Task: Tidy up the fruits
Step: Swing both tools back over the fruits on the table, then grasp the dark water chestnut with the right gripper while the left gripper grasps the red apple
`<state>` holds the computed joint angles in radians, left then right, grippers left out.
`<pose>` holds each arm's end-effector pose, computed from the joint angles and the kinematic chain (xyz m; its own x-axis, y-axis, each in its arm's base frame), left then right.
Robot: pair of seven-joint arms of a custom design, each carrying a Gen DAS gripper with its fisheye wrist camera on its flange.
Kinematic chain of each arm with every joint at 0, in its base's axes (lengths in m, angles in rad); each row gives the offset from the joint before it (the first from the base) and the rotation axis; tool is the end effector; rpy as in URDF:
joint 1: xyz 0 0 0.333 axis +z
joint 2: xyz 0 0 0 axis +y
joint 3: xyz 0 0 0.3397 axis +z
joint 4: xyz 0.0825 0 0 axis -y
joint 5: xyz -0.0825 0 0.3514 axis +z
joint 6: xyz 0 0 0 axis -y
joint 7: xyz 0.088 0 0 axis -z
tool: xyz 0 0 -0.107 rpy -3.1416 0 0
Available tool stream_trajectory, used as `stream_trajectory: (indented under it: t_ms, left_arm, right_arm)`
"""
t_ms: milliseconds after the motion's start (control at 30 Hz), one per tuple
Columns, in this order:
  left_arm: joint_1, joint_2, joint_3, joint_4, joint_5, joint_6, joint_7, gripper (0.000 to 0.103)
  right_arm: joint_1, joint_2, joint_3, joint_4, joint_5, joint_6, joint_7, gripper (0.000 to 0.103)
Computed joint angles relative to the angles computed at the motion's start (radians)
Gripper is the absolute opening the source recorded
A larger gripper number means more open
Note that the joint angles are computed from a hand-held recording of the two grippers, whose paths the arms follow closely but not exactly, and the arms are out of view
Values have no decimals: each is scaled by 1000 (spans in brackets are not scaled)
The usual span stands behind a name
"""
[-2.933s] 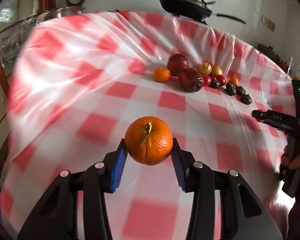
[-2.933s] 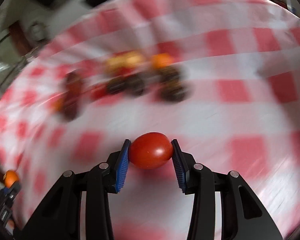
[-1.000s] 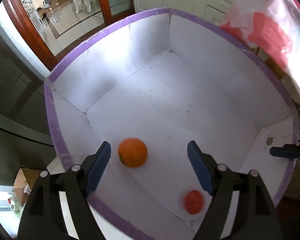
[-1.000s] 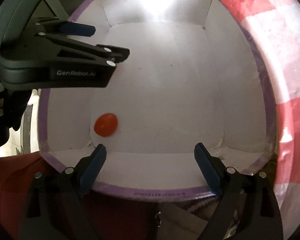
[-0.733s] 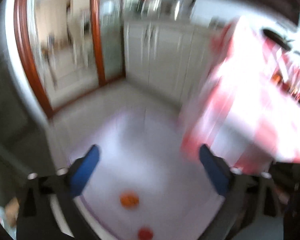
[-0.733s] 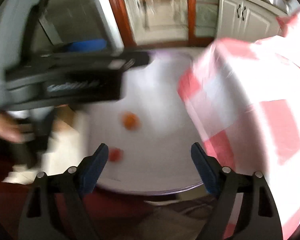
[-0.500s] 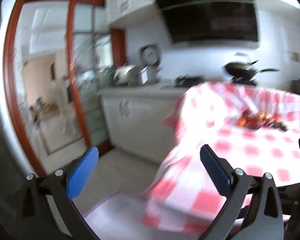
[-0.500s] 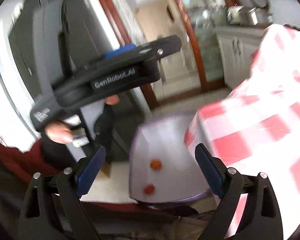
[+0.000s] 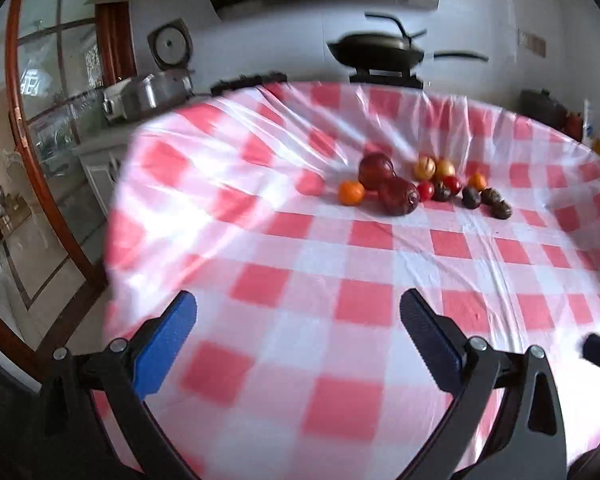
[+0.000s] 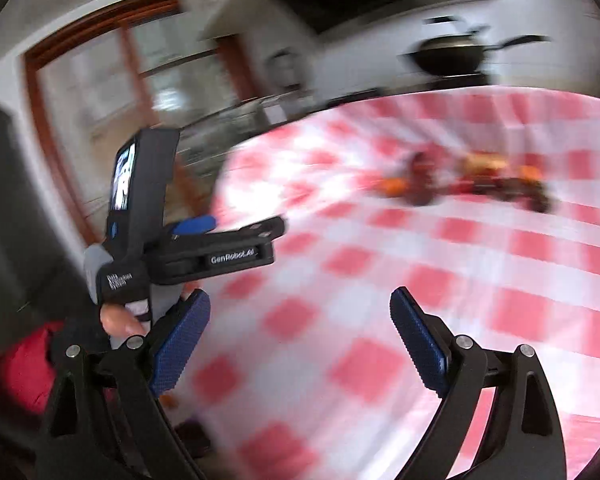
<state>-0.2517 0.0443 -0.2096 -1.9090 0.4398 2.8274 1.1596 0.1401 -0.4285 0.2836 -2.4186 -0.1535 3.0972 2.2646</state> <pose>0.5206 -0.2799 0.6092 -0.3542 -0.9318 -0.0798 -0.5542 0.2779 -0.7846 0.3756 0.2099 0.6285 0.1286 -0.9274 -0.3513 -0.5250 0.2369 -0.8175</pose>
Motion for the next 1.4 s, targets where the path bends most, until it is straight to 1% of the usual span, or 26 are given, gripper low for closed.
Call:
stream_trajectory:
  t_ms: [100,200,267,300,367,467,533,567,633,700,733,767,800,833,867,933,1000,1067,1133,1167,1200,1267,1300,1333,1367,1400]
  left_arm:
    - [-59,130,-13,146,35,-85,-28,102]
    - [-113,254,-24,296,-25,-162,15,102]
    - [-158,344,-13,415,-48,-219,26,102]
    - [-174,375,-6,455,-60,-230,28,102]
    - [-201,439,9,540,-84,-245,29,102]
    - [-230,527,29,663,-114,-267,36,102]
    - [-245,568,51,717,-124,-257,21,102]
    - [-244,583,53,735,-137,-252,19,102]
    - [-205,604,6,762,-221,-275,68,102]
    - [-169,581,-14,703,-296,-207,64,102]
    - [-156,570,-20,673,-327,-171,57,102]
    - [-130,562,-43,644,-376,-136,59,102]
    - [-110,562,-65,632,-419,-121,70,102]
    - [-94,562,-84,624,-457,-114,82,102]
    - [-87,566,-91,630,-482,-127,88,102]
    - [-85,580,-92,661,-510,-169,103,102]
    - [-94,582,-81,670,-516,-179,114,102]
    - [-111,586,-64,683,-508,-194,115,102]
    - [-123,592,-51,697,-498,-208,112,102]
    - [-131,594,-43,702,-491,-214,107,102]
    - [-134,595,-39,705,-486,-219,106,102]
    - [-138,595,-33,708,-478,-224,104,102]
    - [-141,596,-31,711,-474,-227,103,102]
    - [-143,597,-29,713,-469,-230,102,102]
    - [-145,599,-27,717,-465,-234,102,102]
    - [-145,599,-27,717,-463,-234,103,102]
  right_arm:
    - [-244,-33,151,-24,-63,-26,159,89]
    - [-403,-78,216,-35,-124,-82,288,89]
    - [-481,-101,233,-42,-162,-120,352,89]
    - [-527,-92,248,-28,-189,-146,399,89]
    - [-561,-86,247,-16,-200,-189,447,89]
    - [-629,-21,267,29,-254,-207,529,89]
    - [-711,28,312,74,-324,-229,614,89]
    - [-766,65,349,102,-385,-228,661,89]
    - [-830,139,404,154,-498,-251,720,89]
    - [-846,239,437,226,-586,-311,728,89]
    - [-830,281,426,252,-584,-327,697,89]
    - [-809,354,419,303,-569,-359,643,89]
    - [-792,392,414,341,-565,-401,617,89]
    - [-772,442,414,395,-578,-472,600,89]
    - [-750,497,410,455,-571,-540,561,89]
    - [-716,561,388,523,-579,-583,535,88]
    - [-671,625,363,602,-600,-666,500,88]
    - [-643,664,340,648,-586,-696,466,88]
    - [-602,702,307,696,-607,-730,459,88]
    - [-586,712,294,710,-613,-735,450,86]
    - [-569,732,285,734,-612,-747,419,77]
    - [-541,748,267,755,-605,-755,380,66]
    - [-533,746,258,749,-601,-738,368,56]
    - [-530,738,251,734,-590,-711,362,53]
    - [-518,730,238,724,-589,-706,370,45]
    - [-510,714,226,701,-585,-688,385,44]
